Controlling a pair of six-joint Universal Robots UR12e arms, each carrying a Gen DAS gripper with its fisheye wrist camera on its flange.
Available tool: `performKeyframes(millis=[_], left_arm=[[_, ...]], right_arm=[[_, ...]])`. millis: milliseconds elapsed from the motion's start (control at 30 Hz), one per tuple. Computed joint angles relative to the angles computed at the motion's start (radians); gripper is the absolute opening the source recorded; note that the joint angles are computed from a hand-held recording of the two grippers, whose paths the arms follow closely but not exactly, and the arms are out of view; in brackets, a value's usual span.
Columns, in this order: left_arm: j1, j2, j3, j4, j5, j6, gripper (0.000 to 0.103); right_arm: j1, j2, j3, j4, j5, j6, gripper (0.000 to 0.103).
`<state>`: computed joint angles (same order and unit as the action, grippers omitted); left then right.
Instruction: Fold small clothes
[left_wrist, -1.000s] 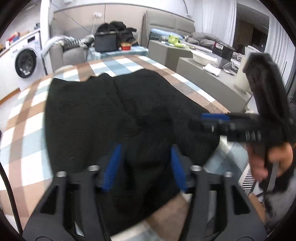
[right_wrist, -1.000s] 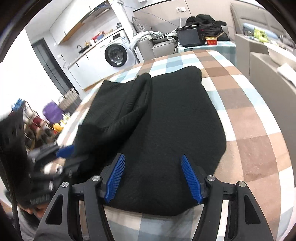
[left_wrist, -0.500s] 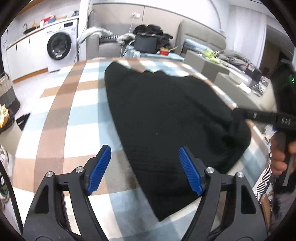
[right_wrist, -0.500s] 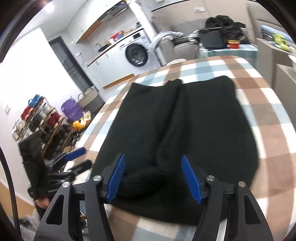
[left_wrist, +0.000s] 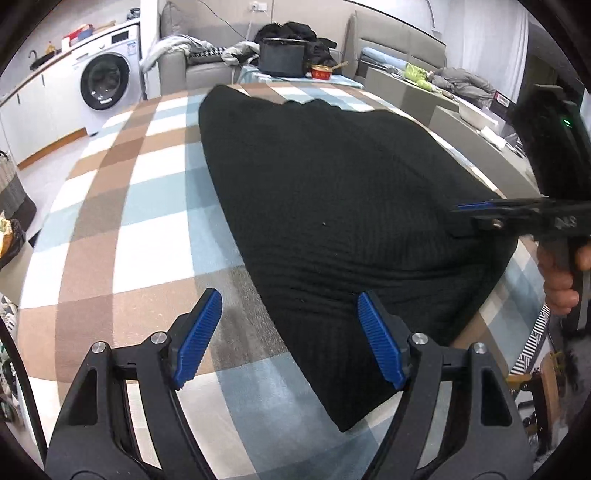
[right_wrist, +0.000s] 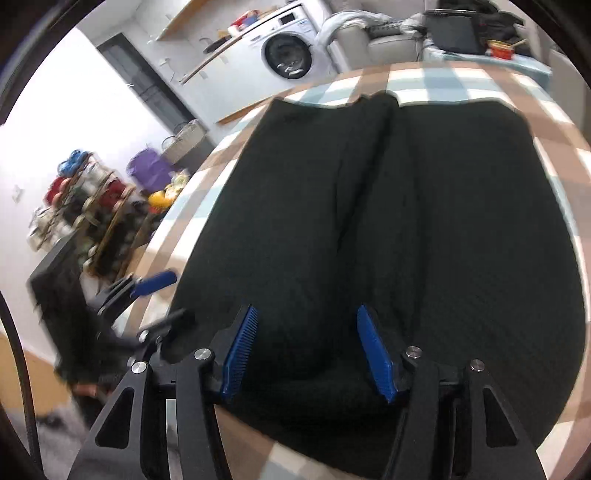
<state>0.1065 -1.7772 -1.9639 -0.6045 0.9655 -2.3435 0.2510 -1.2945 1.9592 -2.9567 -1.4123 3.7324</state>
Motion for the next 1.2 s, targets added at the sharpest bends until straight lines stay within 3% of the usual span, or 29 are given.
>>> performKeyframes(millis=[100, 233, 300, 367, 433, 533, 700, 800, 867, 900, 967, 1067, 1200], left_arm=[[-0.005, -0.012, 0.020, -0.040, -0.002, -0.007, 0.074], [-0.005, -0.009, 0.014, -0.017, 0.005, -0.008, 0.074], [-0.003, -0.005, 0.009, -0.011, 0.004, -0.009, 0.074], [-0.003, -0.003, 0.008, -0.010, 0.004, -0.016, 0.074], [0.000, 0.002, 0.005, 0.000, -0.005, -0.019, 0.074], [0.004, 0.008, 0.000, 0.007, -0.021, -0.011, 0.074], [0.002, 0.012, 0.001, -0.021, -0.019, 0.003, 0.075], [0.000, 0.020, -0.007, -0.030, -0.019, 0.033, 0.075], [-0.001, 0.022, -0.008, -0.045, -0.024, 0.053, 0.075], [-0.001, 0.023, -0.009, -0.047, -0.026, 0.058, 0.075], [-0.003, 0.024, -0.013, -0.046, -0.019, 0.065, 0.075], [-0.003, 0.023, -0.012, -0.053, -0.017, 0.066, 0.075], [-0.002, 0.017, -0.003, -0.059, -0.018, 0.057, 0.075]], right_arm=[[-0.005, -0.010, 0.012, 0.000, 0.035, -0.091, 0.058], [-0.031, 0.011, 0.013, -0.052, 0.115, -0.072, 0.057], [-0.029, 0.023, 0.000, -0.052, 0.106, -0.071, 0.033], [-0.010, 0.020, -0.016, -0.008, 0.039, -0.084, 0.011], [0.012, 0.009, -0.017, -0.038, -0.031, -0.094, 0.008], [0.042, -0.030, 0.001, -0.042, -0.109, -0.094, 0.007], [0.045, -0.033, 0.033, 0.048, -0.114, -0.020, 0.007], [0.032, -0.046, 0.052, 0.008, -0.083, 0.012, 0.017], [0.030, -0.055, 0.066, -0.041, -0.092, 0.012, 0.035], [0.027, -0.054, 0.068, -0.050, -0.081, 0.014, 0.036], [0.022, -0.043, 0.069, -0.070, -0.041, -0.002, 0.036], [0.035, -0.021, 0.055, -0.077, -0.064, -0.050, 0.034], [0.043, -0.016, 0.036, -0.028, -0.083, -0.089, 0.018]])
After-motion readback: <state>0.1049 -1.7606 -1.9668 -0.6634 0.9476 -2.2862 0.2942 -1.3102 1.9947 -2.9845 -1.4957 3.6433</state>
